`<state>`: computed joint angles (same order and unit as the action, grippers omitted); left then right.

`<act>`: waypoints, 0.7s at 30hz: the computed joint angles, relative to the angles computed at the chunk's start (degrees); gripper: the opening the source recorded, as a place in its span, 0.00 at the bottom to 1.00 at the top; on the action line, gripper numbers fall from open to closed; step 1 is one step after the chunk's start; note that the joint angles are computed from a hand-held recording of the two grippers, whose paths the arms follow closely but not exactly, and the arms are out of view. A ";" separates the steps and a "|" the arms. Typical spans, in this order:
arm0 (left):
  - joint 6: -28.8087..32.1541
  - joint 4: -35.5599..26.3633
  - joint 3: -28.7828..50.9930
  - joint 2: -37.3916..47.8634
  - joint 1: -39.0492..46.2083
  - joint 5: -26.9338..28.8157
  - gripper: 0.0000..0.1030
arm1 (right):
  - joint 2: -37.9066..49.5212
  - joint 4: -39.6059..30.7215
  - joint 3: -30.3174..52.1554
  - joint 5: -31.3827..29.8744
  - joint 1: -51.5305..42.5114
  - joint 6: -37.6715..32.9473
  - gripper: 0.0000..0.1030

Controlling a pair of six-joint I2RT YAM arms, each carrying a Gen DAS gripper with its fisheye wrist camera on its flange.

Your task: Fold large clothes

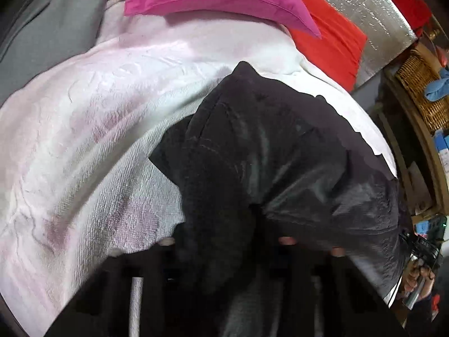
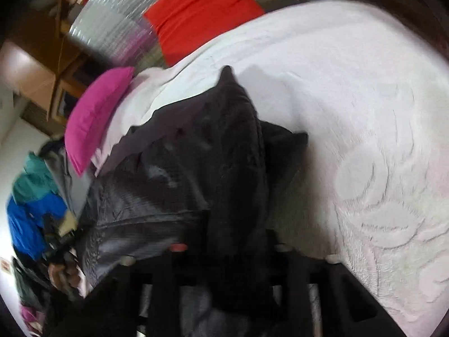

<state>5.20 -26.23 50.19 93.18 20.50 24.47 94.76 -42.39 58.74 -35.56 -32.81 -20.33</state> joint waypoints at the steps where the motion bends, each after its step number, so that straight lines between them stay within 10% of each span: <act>1: -0.42 -0.75 0.01 -1.97 -1.28 -2.13 0.21 | -2.28 -1.52 0.57 0.51 0.58 -0.01 0.18; 8: 2.00 -11.94 0.43 -23.06 0.34 -0.37 0.17 | -18.58 -15.96 6.06 -3.23 -0.98 -5.97 0.12; 13: 14.17 -25.14 -5.09 -37.26 14.04 9.77 0.18 | -25.40 -30.16 1.22 -8.64 -16.88 -24.55 0.12; 16: 18.59 -22.17 -15.80 -37.46 16.51 8.50 0.24 | -23.32 -30.10 -8.30 -5.78 -26.05 -34.59 0.15; 19: 18.60 -10.32 -25.30 -29.86 17.30 3.92 0.58 | -15.36 -19.23 -16.50 1.23 -29.85 -33.00 0.46; 21: 21.82 -13.30 -23.38 -27.39 22.34 7.81 0.58 | -10.72 -20.10 -15.99 -1.67 -35.10 -36.69 0.59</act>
<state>27.02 -39.53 26.81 65.79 42.85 32.28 84.04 -62.49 42.75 -37.22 -67.91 -57.03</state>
